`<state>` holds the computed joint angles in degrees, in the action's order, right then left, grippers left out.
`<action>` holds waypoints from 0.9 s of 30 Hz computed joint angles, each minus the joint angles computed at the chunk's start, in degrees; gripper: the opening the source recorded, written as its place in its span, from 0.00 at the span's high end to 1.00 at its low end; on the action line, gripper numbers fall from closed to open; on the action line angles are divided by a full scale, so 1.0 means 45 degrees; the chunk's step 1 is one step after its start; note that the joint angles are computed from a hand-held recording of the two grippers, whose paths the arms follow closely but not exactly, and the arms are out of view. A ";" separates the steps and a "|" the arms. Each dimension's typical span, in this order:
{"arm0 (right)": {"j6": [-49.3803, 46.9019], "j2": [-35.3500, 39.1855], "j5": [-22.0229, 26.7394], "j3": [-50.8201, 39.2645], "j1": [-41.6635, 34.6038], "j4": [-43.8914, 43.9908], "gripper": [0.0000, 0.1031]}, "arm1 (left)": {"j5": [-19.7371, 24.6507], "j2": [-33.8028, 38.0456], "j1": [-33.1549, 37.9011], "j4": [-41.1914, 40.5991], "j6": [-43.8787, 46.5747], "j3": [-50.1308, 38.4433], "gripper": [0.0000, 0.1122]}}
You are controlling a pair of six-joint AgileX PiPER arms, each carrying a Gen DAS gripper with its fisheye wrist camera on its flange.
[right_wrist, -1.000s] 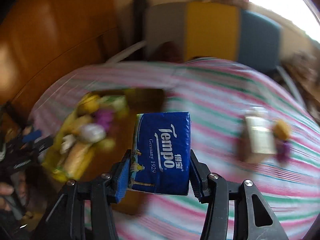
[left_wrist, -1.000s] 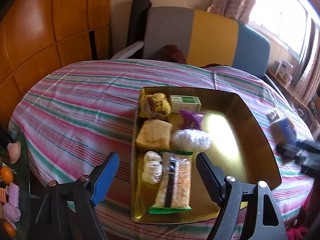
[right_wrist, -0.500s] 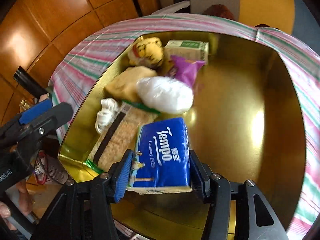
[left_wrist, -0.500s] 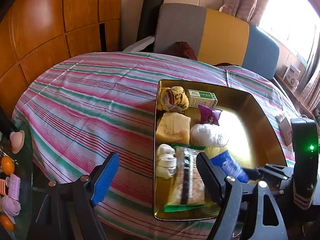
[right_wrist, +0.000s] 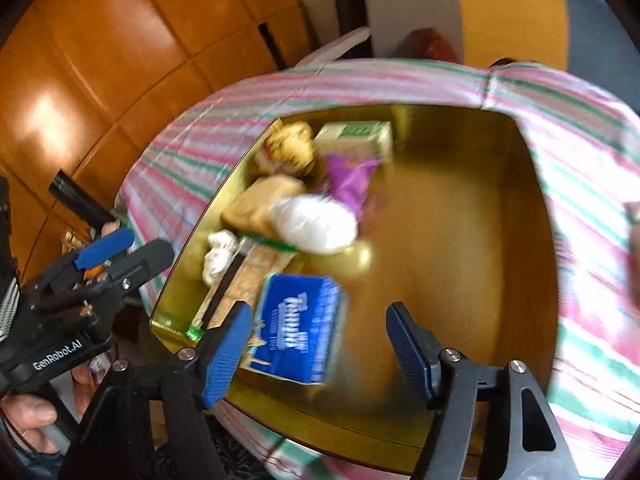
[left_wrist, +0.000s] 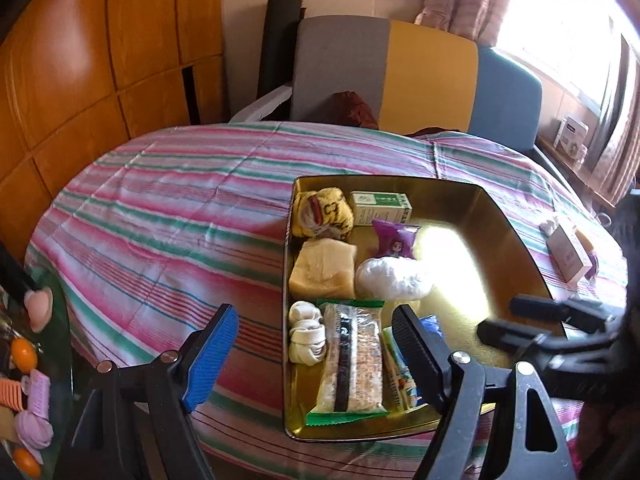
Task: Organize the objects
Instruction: 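Carry the blue Tempo tissue pack with the right gripper into the tray and release, then move both grippers back toward the cream box, sponge and purple packet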
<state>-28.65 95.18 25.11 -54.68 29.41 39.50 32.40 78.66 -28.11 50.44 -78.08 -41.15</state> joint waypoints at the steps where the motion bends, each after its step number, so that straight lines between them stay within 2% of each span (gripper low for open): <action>1: 0.0235 -0.0163 0.0049 -0.0048 -0.0142 -0.0239 0.30 | 0.0021 0.0011 -0.0071 -0.0026 0.0059 -0.0064 0.28; 7: 0.0126 -0.1589 0.0308 0.0519 -0.1881 -0.0965 0.27 | 0.0210 0.0302 -0.0600 -0.0203 0.0489 -0.0626 0.28; 13: -0.1051 -0.2594 0.1148 0.0788 -0.4646 -0.0987 0.24 | 0.0020 0.0917 -0.1079 -0.0685 0.1216 -0.1460 0.28; 21: -0.2628 -0.2557 0.1763 0.0006 -0.8635 -0.0744 0.22 | -0.0103 0.2155 -0.1687 -0.1828 0.2703 -0.3160 0.29; 27: -0.3911 -0.1658 0.1204 -0.0782 -1.1416 0.0151 0.20 | 0.0386 0.3629 -0.2352 -0.2536 0.4046 -0.5164 0.29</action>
